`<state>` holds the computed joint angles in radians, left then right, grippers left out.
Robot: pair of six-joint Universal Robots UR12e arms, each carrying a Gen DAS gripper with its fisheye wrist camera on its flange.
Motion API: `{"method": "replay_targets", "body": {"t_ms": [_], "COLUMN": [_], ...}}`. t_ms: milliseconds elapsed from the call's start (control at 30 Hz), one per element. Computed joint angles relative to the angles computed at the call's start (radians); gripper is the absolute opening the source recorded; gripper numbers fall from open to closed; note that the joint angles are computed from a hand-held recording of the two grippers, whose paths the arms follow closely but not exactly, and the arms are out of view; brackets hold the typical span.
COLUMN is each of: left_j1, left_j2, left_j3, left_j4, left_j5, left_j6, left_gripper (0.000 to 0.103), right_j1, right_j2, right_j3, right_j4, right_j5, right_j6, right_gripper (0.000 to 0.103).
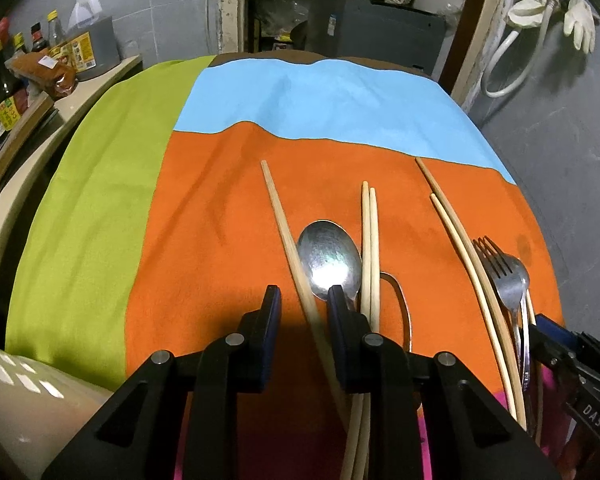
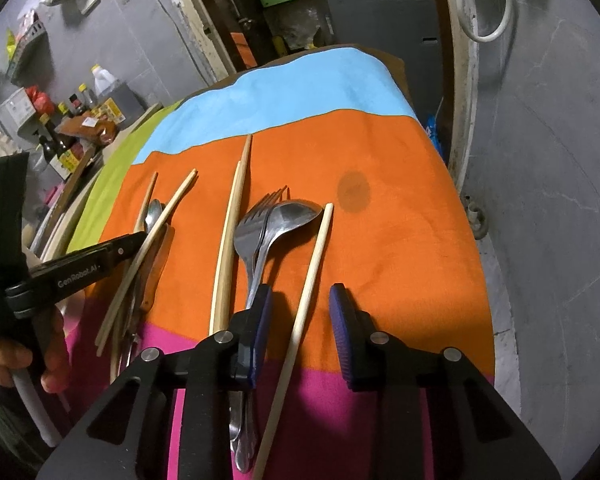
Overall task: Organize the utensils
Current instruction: 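Grasp a wooden chopstick with the left tool and lift it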
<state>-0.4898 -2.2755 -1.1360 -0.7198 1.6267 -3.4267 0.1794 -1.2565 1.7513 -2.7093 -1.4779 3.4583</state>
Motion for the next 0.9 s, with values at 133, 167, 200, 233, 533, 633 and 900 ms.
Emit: {"method": "replay_targets", "body": {"t_ms": [133, 167, 200, 233, 533, 633, 900], "left_j1": [0.004, 0.007, 0.008, 0.01, 0.013, 0.01, -0.009], "left_j2": [-0.002, -0.002, 0.0, 0.002, 0.047, 0.075, 0.154], "left_j3": [0.014, 0.016, 0.017, 0.016, -0.044, -0.093, -0.277], "left_j4": [-0.036, -0.048, -0.054, -0.06, -0.036, 0.02, 0.401], "left_j5": [-0.021, -0.037, -0.048, -0.058, -0.121, -0.121, -0.068], "left_j6": [0.007, 0.009, 0.009, 0.008, -0.009, -0.02, -0.037], "left_gripper": [0.014, 0.012, 0.01, 0.009, 0.004, 0.004, 0.004], "right_j1": [-0.009, -0.012, -0.016, -0.021, -0.031, -0.015, 0.038], "right_j2": [0.001, -0.001, -0.002, -0.004, -0.03, -0.047, -0.059], "right_j3": [-0.004, -0.002, 0.0, 0.003, 0.046, 0.071, 0.132], "right_j4": [0.012, 0.012, 0.016, 0.017, -0.051, -0.115, -0.387], "right_j5": [0.031, 0.04, 0.051, 0.064, 0.121, 0.08, -0.005], "right_j6": [0.017, 0.027, 0.043, 0.058, 0.128, 0.11, 0.045], "right_gripper": [0.025, 0.021, 0.013, 0.008, 0.003, 0.003, 0.003]}}
